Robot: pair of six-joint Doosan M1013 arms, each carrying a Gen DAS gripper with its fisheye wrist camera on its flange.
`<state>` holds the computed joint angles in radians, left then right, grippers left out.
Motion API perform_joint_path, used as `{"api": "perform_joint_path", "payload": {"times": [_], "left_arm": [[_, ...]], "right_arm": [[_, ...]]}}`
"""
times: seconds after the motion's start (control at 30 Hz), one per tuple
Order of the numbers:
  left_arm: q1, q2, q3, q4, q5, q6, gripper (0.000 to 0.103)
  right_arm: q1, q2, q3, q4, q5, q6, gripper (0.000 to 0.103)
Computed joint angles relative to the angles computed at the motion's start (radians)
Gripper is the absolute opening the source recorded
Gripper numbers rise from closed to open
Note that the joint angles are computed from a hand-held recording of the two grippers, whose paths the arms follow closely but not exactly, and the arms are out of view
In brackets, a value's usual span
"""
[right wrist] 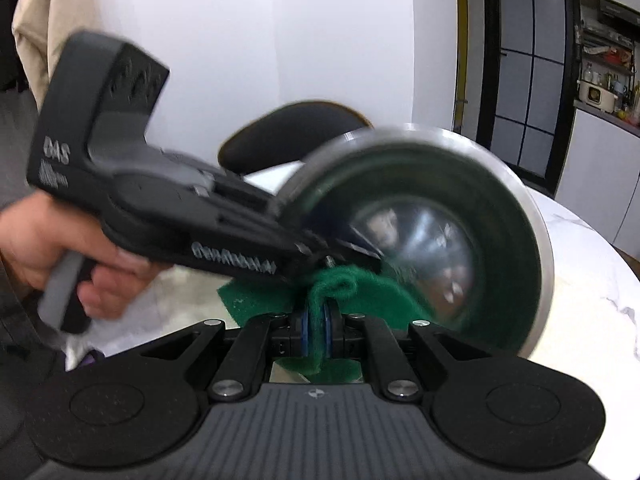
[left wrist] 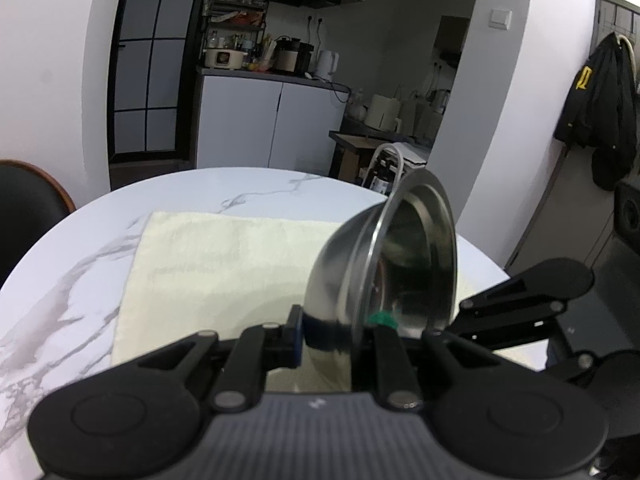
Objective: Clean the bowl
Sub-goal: 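Lift and tilt the bowl with the left tool while the right tool brings the pad inside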
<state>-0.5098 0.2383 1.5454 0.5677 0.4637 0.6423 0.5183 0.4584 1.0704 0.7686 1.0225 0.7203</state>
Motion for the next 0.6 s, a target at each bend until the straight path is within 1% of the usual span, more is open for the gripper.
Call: {"api": "perform_joint_path", "payload": {"times": [0.1, 0.23, 0.43, 0.5, 0.6], "left_arm": [[-0.002, -0.001, 0.002, 0.031, -0.002, -0.018, 0.016], [-0.002, -0.003, 0.009, 0.052, -0.013, -0.029, 0.016], [-0.005, -0.006, 0.019, 0.109, -0.024, -0.072, 0.015], [-0.009, -0.006, 0.018, 0.136, -0.018, -0.078, 0.015], [-0.016, -0.004, 0.019, 0.185, -0.017, -0.090, 0.014]], "right_arm": [[-0.007, 0.004, -0.003, 0.030, -0.004, 0.002, 0.008], [-0.005, 0.015, -0.021, -0.004, 0.015, 0.016, 0.008], [0.003, 0.039, -0.068, -0.141, 0.061, 0.111, 0.008], [0.007, 0.041, -0.075, -0.210, 0.046, 0.153, 0.008], [0.011, 0.041, -0.079, -0.270, 0.022, 0.198, 0.008]]}}
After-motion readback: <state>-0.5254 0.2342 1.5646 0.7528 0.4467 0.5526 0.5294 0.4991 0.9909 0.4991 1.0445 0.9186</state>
